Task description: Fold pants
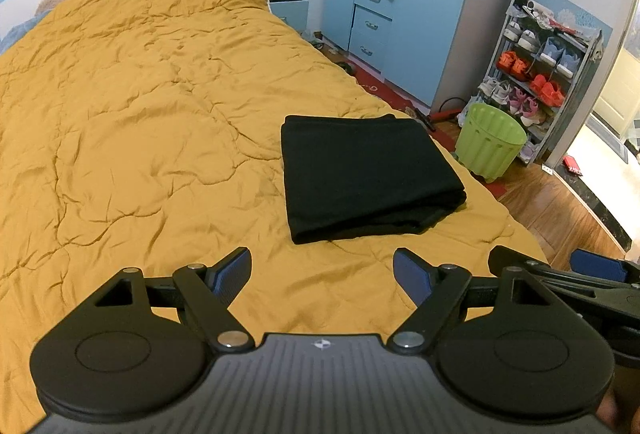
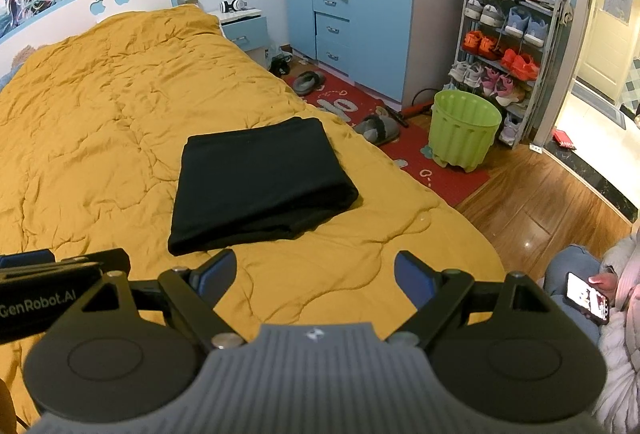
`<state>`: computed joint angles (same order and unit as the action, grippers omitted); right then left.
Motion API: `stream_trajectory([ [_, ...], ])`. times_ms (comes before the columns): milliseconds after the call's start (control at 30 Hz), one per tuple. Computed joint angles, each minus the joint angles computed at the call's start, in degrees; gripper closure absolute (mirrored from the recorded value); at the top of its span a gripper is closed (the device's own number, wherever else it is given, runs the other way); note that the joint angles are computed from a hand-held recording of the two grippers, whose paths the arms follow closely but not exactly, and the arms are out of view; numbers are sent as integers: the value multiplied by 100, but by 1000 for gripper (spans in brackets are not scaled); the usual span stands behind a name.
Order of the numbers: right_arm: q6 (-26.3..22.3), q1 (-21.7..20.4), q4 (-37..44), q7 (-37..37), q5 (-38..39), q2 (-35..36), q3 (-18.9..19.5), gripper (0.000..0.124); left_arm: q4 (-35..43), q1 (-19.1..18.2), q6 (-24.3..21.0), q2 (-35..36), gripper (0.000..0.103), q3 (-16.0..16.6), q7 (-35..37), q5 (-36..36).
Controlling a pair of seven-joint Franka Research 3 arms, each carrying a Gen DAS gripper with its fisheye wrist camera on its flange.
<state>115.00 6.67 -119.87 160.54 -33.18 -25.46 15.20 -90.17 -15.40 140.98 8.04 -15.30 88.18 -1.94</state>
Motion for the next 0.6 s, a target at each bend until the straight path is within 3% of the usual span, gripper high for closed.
stream_trajectory([
  [600, -159, 39, 149, -57, 36, 66, -20, 42, -3, -20, -45, -25, 9, -6, -55, 14],
])
